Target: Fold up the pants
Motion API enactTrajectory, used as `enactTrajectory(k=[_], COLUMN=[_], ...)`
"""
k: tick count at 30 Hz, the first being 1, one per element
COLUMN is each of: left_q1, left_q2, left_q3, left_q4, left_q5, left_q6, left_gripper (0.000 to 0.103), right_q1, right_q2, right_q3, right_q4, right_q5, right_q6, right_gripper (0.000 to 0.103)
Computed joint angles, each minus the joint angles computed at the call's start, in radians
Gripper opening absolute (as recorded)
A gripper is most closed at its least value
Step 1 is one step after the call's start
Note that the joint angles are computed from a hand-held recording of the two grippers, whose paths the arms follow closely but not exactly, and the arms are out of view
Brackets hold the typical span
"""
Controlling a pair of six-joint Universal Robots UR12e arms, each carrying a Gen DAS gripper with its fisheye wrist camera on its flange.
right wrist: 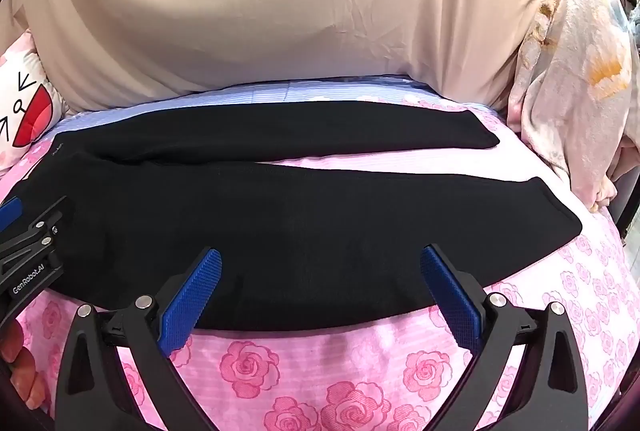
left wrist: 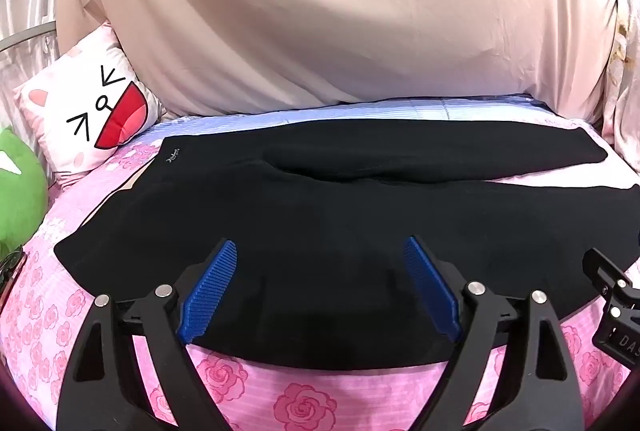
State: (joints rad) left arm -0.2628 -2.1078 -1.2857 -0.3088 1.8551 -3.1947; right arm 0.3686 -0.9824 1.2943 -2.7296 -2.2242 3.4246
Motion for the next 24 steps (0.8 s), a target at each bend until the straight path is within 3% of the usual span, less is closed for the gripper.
enactTrajectory(k=[16,19,24], left_q1=[0.004,0.005,0.004], left_q2=[0.005,0.008,0.007], left_q3=[-0.018,-0.024,-0.023], left_q4=[0.039,0.051,0.046], left_q5=[-0.001,-0.001,-0.001], left_q6=[-0.014,-0.017,-0.022], left_gripper=[0.091,0.092,0.092], right_q1=[-0.009,-0.025,-0.025], right_q2=[-0.016,-0.027,-0.027], right_q3=[0.027,0.051,0.048], right_q4=[-0.017,-0.086,-0.080], right_q5=[0.012,0.145,0.145], right_q6=[0.002,0.031,0.031], right_gripper=[0.098,0.098,0.098])
